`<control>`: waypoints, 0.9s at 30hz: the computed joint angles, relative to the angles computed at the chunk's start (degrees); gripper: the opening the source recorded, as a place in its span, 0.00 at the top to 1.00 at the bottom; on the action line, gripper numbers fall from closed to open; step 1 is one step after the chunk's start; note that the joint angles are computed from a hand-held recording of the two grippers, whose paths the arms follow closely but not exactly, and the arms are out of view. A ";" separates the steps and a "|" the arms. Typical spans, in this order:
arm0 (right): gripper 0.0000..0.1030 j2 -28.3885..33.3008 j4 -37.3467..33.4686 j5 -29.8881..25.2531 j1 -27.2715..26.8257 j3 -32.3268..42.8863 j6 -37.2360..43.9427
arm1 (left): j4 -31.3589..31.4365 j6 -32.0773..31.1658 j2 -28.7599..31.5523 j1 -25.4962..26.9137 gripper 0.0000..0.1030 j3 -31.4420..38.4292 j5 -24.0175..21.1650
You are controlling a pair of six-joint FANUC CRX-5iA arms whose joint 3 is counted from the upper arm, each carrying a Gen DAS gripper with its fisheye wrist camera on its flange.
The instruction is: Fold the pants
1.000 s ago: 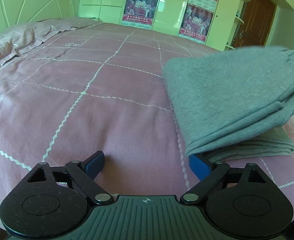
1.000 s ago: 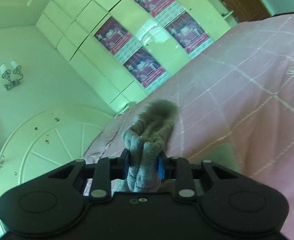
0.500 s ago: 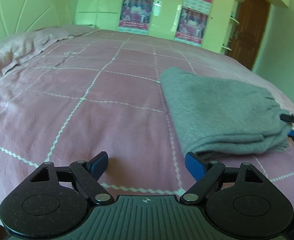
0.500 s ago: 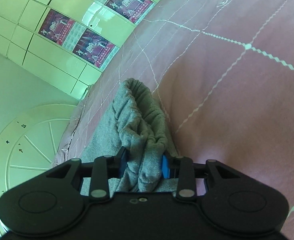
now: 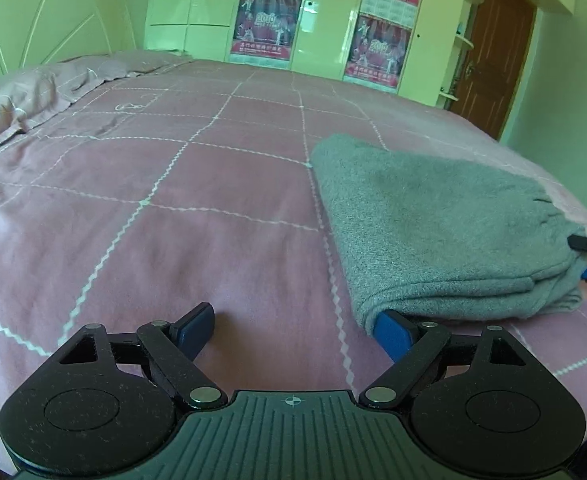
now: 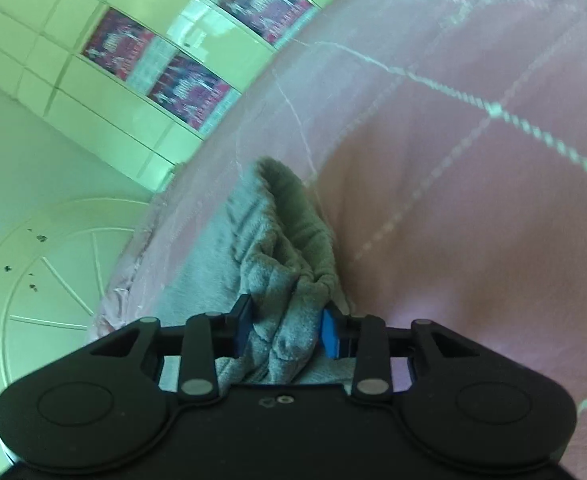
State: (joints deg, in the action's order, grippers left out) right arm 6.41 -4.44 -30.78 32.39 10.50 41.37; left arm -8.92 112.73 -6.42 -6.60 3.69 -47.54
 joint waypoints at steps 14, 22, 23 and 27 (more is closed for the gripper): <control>0.26 6.93 -8.60 -11.77 -3.48 12.41 11.88 | 28.26 -13.75 9.80 7.40 0.11 3.08 4.34; 0.20 9.59 -18.98 -15.79 -7.04 16.74 17.78 | 48.20 -22.28 16.06 9.57 0.00 0.51 5.17; 0.20 10.12 -21.06 -16.57 -7.69 17.81 19.08 | 50.95 -23.88 16.61 9.85 0.00 0.04 5.34; 0.19 13.05 -28.17 -20.68 -10.36 22.66 22.72 | 56.80 -28.47 19.53 10.54 0.00 1.24 3.07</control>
State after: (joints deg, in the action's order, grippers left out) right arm 19.46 -32.60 -51.47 22.03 33.16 64.09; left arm 47.88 84.26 13.11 3.94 4.93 -44.48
